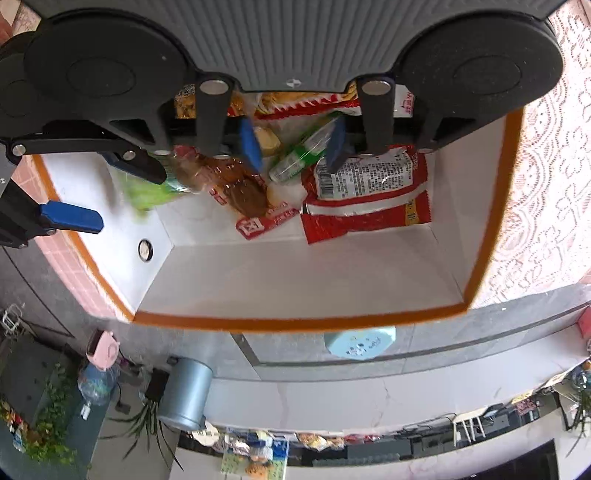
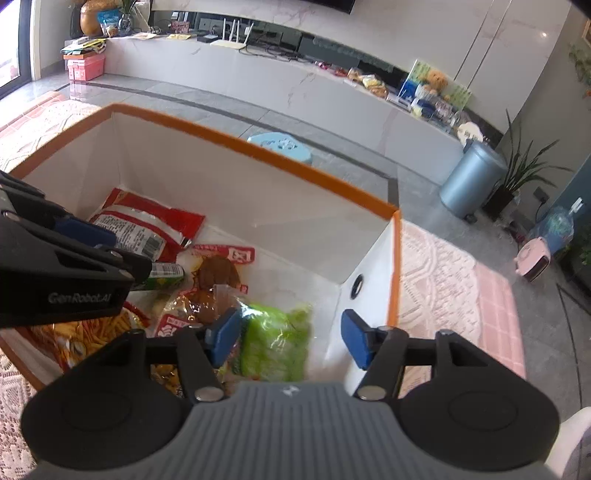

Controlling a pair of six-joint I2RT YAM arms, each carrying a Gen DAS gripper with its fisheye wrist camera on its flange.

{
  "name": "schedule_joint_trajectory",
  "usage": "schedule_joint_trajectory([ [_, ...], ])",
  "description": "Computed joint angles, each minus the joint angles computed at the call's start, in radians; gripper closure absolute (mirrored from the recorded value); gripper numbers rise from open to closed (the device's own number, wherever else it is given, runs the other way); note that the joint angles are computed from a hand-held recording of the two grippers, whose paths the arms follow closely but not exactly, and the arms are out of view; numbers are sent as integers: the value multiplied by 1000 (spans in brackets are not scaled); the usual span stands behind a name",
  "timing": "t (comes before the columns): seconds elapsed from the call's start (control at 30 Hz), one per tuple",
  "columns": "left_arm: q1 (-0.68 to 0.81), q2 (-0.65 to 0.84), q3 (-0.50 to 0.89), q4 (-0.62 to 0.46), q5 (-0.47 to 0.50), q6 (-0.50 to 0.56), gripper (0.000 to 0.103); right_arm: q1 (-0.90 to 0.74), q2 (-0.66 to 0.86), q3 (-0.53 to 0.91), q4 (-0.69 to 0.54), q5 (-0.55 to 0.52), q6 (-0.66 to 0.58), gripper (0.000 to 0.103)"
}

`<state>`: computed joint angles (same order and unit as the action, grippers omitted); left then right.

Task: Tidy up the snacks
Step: 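Carry the sausage and green bag over the box and open both tools to release, then withdraw both tools from the box toward the last snacks on the bed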

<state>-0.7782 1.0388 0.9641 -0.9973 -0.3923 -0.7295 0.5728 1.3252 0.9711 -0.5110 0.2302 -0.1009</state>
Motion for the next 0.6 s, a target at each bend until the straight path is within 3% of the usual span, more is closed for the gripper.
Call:
schedule_joint_trajectory([
  [0.13, -53, -29, 30, -45, -51, -50, 39, 0, -42, 16, -32, 10, 14, 32],
  [0.23, -142, -66, 40, -94, -147, -141, 31, 1, -91, 20, -59, 15, 18, 28],
  [0.37, -306, -87, 70, -209, -285, -313, 27, 16, -181, 14, -118, 19, 40, 19],
  [0.6, -658, -43, 173, -475, -466, -679, 22, 87, -389, -9, -250, 48, 133, 17],
])
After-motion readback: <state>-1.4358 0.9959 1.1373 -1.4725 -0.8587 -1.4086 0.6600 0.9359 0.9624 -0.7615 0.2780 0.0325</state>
